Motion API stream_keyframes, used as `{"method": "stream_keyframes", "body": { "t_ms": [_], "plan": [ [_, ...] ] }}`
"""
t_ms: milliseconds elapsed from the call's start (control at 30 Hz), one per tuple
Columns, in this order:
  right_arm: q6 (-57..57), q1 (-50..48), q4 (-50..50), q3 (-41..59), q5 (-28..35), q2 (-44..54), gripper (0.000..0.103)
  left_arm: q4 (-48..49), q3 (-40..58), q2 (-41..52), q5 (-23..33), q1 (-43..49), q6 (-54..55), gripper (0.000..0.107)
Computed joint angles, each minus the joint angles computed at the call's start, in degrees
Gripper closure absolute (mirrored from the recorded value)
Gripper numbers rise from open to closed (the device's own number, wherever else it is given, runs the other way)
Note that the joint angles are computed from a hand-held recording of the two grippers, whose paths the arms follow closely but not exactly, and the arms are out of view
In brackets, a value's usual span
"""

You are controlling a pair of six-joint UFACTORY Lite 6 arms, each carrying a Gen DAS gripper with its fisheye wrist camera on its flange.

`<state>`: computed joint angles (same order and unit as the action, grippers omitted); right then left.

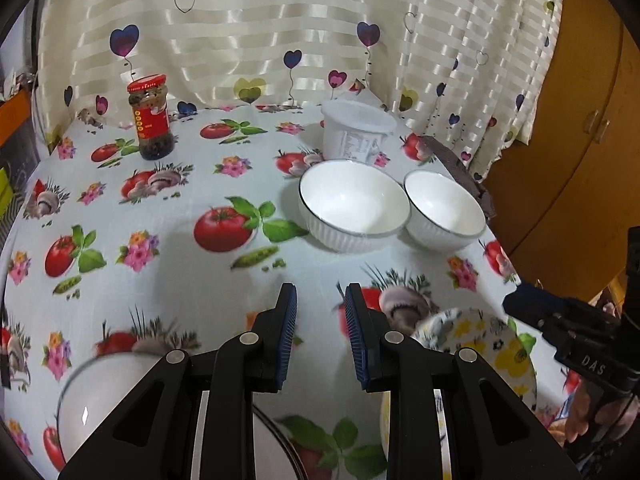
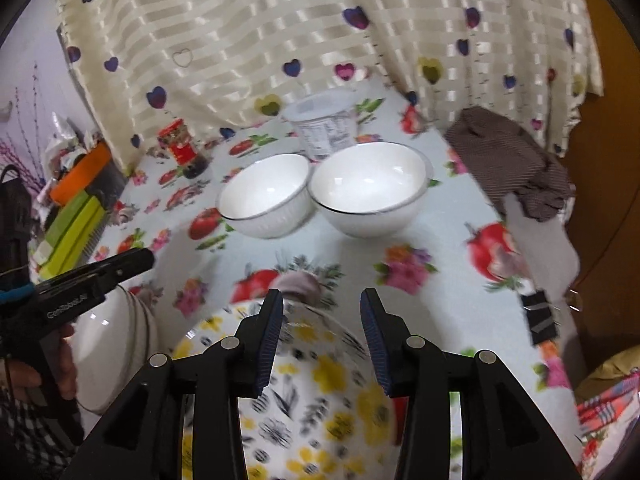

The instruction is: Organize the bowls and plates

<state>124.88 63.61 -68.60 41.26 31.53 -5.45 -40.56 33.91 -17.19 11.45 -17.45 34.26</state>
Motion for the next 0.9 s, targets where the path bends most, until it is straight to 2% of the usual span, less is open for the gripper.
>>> {"method": "stream_keyframes", "body": {
  "t_ms": [167, 467, 600, 733, 833, 900],
  "plan": [
    [-5.2, -5.6, 0.2, 7.2, -5.1, 6.6, 0.063, -2.9, 8.5, 8.8, 2.0, 2.4, 5.4, 0.081],
    [-15.5, -13.0, 6.5, 18.8, -11.4, 16.9, 0.063, -1.1, 24.3, 24.4, 6.0, 4.2, 6.7, 0.081],
    [-21.9, -15.9, 13.0, 23.0, -14.3, 21.4, 0.063, -3.0, 31.1, 31.4, 7.5, 5.0, 8.2, 0.081],
    [-24.7, -16.9, 15.1, 27.3, -13.0, 25.3, 0.063, -1.8, 36.9, 37.5, 7.9, 4.5, 7.4, 0.081],
    [-32.3, -19.2, 23.6, 30.0, -16.6, 28.4, 0.063, 2.4, 41.0, 41.5, 8.1, 3.5, 4.5, 0.081],
    [-33.4, -19.8, 25.7, 32.4, -15.7, 30.8, 0.063, 4.1, 44.1, 44.2, 8.9, 3.3, 2.6, 0.081]
  ]
}}
